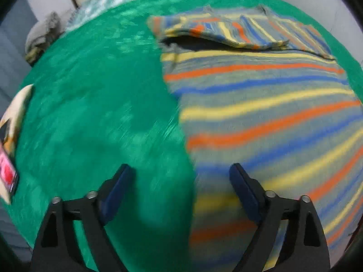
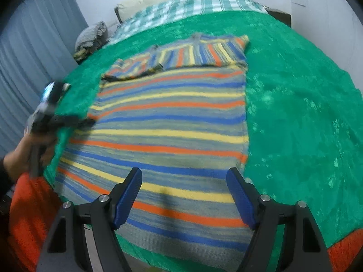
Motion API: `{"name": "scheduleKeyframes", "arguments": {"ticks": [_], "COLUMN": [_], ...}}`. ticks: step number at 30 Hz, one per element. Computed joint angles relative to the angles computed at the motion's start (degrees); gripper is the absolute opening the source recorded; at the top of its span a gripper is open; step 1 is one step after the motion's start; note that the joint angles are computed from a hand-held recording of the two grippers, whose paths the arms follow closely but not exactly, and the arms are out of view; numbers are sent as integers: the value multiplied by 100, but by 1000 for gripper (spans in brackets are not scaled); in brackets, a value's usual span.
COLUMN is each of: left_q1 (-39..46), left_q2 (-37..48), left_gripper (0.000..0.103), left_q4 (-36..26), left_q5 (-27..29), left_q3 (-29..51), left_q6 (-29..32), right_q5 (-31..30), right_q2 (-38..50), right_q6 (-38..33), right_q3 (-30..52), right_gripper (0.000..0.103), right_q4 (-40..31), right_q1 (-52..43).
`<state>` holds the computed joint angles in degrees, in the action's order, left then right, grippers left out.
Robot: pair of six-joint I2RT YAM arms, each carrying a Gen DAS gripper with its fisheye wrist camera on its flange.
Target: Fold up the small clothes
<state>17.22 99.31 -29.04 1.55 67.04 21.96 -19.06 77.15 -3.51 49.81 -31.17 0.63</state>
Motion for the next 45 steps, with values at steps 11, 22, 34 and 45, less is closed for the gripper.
{"name": "scheduleKeyframes", "arguments": {"ticks": [11,22,34,45], "left_q1": [223,943,947,1187], "left_q2": [-1594,-1732,-1894,-1459], "left_gripper": [96,98,98,98], "left_q4": [198,641,960,860], "left_q5": [246,484,197,342], "left_q3": [-1800,-1879,-2038,-1760], "left_q6": [-384,-823,-781,-1074], "right_q5": [612,1325,1928,1970], "right_q2": [-27,-292,-338,-358], "right_q6": [-6,303,732,844], "right_q3": [-29,-223,-239,-245], "right_gripper": [76,82,96,96], "right_q4": [59,337,532,591], "right_q1": [229,-14,-397,-562]}}
